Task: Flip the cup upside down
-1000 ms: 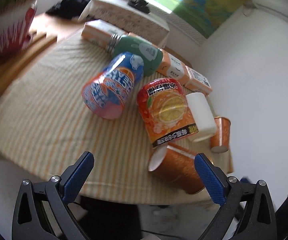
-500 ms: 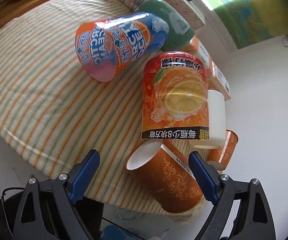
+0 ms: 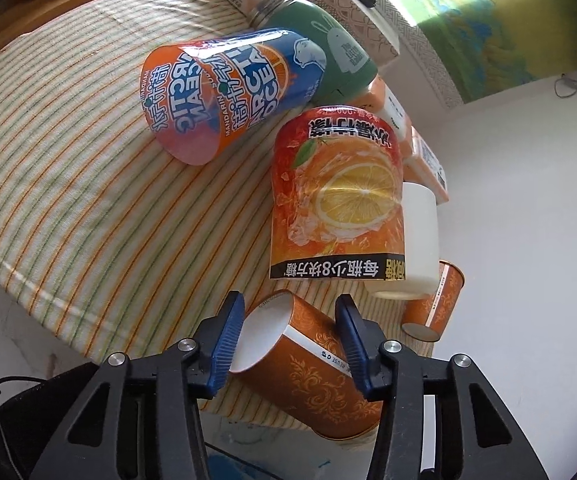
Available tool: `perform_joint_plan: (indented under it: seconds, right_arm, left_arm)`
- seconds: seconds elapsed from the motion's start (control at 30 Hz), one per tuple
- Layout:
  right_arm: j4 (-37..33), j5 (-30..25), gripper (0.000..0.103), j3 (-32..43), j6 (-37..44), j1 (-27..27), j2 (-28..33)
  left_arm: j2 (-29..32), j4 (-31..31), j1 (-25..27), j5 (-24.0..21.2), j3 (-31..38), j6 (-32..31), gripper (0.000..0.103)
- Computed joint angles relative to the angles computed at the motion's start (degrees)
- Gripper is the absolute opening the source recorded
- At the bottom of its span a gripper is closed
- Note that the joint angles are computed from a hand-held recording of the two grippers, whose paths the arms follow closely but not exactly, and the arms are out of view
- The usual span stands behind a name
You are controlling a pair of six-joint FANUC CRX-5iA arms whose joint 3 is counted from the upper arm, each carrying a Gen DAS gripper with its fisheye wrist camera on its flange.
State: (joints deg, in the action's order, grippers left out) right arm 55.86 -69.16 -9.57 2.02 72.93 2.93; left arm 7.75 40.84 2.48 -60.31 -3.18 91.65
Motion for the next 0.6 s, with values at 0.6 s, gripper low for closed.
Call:
perform_joint_plan:
  seconds: [0.6]
  right_arm:
    - [-0.8,2.3,0.072,1.2,2.1,-0.6,1.9]
  left_arm:
    - [-4.7,2.6,1.3,-0.2,-5.3,2.8,0.085]
